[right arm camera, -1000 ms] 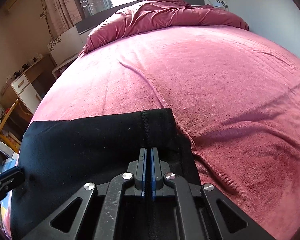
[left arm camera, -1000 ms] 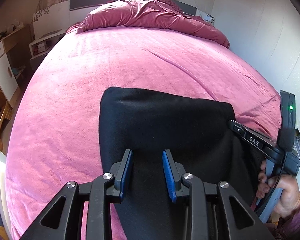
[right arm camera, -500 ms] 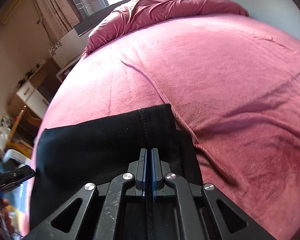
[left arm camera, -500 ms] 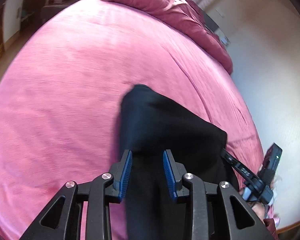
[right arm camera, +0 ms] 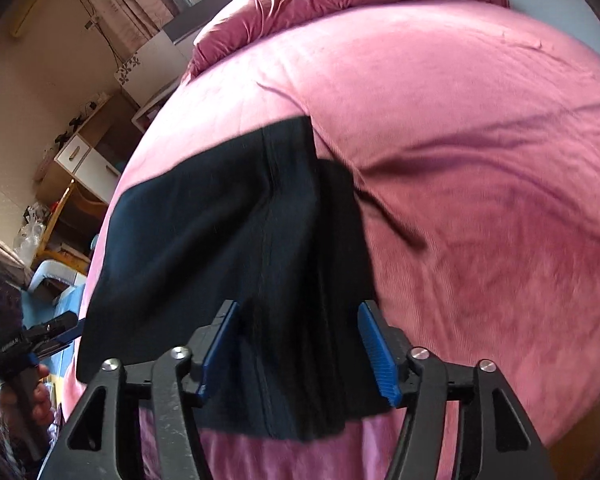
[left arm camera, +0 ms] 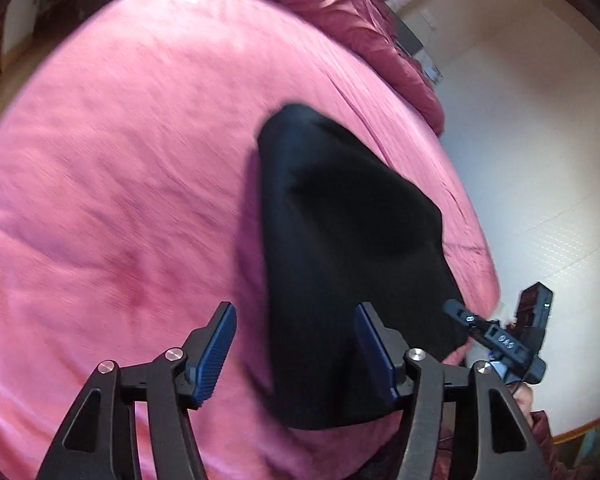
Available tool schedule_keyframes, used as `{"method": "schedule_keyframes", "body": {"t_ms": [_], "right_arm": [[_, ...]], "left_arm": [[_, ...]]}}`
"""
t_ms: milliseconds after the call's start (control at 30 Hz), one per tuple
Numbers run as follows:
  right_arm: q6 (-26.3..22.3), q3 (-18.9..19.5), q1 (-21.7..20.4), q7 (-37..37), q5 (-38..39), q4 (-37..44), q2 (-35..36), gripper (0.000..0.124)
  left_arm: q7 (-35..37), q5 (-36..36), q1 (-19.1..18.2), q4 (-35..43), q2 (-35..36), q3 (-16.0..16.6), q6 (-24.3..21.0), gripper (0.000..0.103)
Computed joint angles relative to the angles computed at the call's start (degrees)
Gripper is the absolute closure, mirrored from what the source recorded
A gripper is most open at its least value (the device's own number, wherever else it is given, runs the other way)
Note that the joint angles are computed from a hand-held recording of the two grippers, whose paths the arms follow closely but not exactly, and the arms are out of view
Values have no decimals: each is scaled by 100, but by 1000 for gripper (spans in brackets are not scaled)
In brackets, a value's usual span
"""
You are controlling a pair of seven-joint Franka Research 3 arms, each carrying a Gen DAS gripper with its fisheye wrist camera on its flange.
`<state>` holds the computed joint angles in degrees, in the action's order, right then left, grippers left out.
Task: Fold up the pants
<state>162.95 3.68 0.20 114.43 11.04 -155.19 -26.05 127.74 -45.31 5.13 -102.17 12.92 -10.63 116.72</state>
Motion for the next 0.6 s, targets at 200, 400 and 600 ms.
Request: {"method": "schedule_keyframes", "body": {"t_ms": [200, 400, 600], "right_arm": [[46, -288, 252, -202, 303, -274, -91, 59], [100, -491, 372, -660, 710, -109, -129, 55], [-172, 39, -311, -109, 130, 346, 360, 58]], "left_arm": [[212, 171, -226, -460, -297, -27, 461, 40], [504, -91, -200, -280, -357, 34, 367, 38], [207, 102, -294, -7, -130, -13, 486, 35]]}}
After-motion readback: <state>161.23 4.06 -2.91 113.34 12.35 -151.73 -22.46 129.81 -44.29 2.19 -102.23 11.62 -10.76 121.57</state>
